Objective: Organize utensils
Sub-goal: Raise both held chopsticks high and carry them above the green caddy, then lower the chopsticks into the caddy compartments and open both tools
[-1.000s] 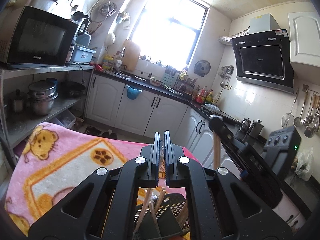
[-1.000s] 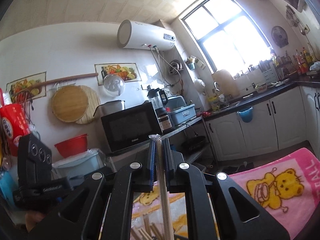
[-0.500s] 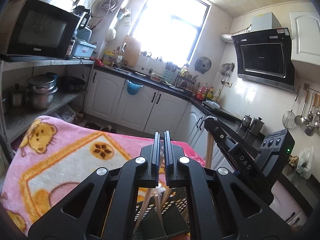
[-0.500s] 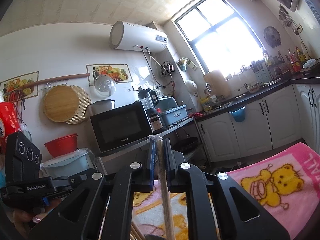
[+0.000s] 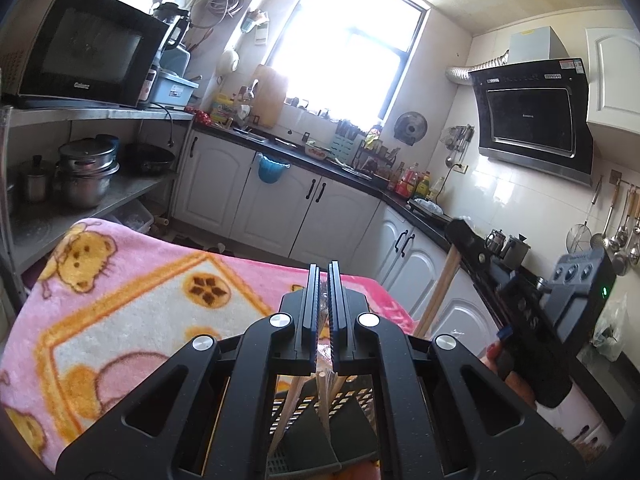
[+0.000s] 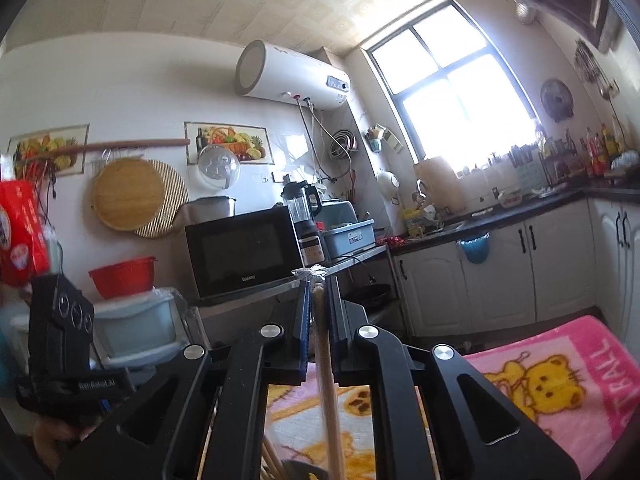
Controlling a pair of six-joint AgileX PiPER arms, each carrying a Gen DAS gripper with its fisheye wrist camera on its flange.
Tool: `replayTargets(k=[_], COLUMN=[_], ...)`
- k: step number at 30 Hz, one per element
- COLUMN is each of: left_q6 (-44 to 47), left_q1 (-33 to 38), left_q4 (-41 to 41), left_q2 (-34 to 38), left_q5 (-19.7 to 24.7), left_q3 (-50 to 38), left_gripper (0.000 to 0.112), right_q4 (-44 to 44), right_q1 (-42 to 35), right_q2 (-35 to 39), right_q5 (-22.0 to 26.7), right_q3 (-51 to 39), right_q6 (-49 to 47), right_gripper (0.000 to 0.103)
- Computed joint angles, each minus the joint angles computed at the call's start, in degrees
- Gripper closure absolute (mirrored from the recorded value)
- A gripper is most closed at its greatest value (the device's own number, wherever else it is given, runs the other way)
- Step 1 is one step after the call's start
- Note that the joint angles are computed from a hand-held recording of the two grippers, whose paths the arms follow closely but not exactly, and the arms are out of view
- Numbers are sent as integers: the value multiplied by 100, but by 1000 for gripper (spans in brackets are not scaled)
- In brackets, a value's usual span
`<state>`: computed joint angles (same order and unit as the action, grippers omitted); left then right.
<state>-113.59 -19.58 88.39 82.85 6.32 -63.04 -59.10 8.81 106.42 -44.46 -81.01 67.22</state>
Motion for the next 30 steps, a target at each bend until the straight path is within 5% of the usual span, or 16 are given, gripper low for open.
replayTargets(k=[5, 10, 12, 20, 22, 30], left_q6=[266, 305, 1026, 2685, 2605, 2415], left_q1=[-43, -109, -137, -306, -343, -567], left_q4=[-314, -340, -1081, -2709, -2621, -2434], left_q2=[13, -25, -57, -333, -456, -850], left_q5=[38, 162, 254, 773, 810, 1204], left_q3=[62, 203, 217, 288, 400, 718], left_gripper=[110, 110, 108, 75, 68, 31], right_q4=[3, -511, -869, -2411, -2573, -3629], right_q1=[43, 21, -38, -123, -144, -71], right_q2=[-257, -521, -653, -1018, -1094, -1437], right_q5=[109, 407, 466, 1014, 1076, 1589], right_q3=[695, 1029, 1112, 1177, 1245, 1505], right_q6=[-1013, -809, -439, 1417, 1676, 2815], right_gripper=[95, 95, 95, 69, 56, 32])
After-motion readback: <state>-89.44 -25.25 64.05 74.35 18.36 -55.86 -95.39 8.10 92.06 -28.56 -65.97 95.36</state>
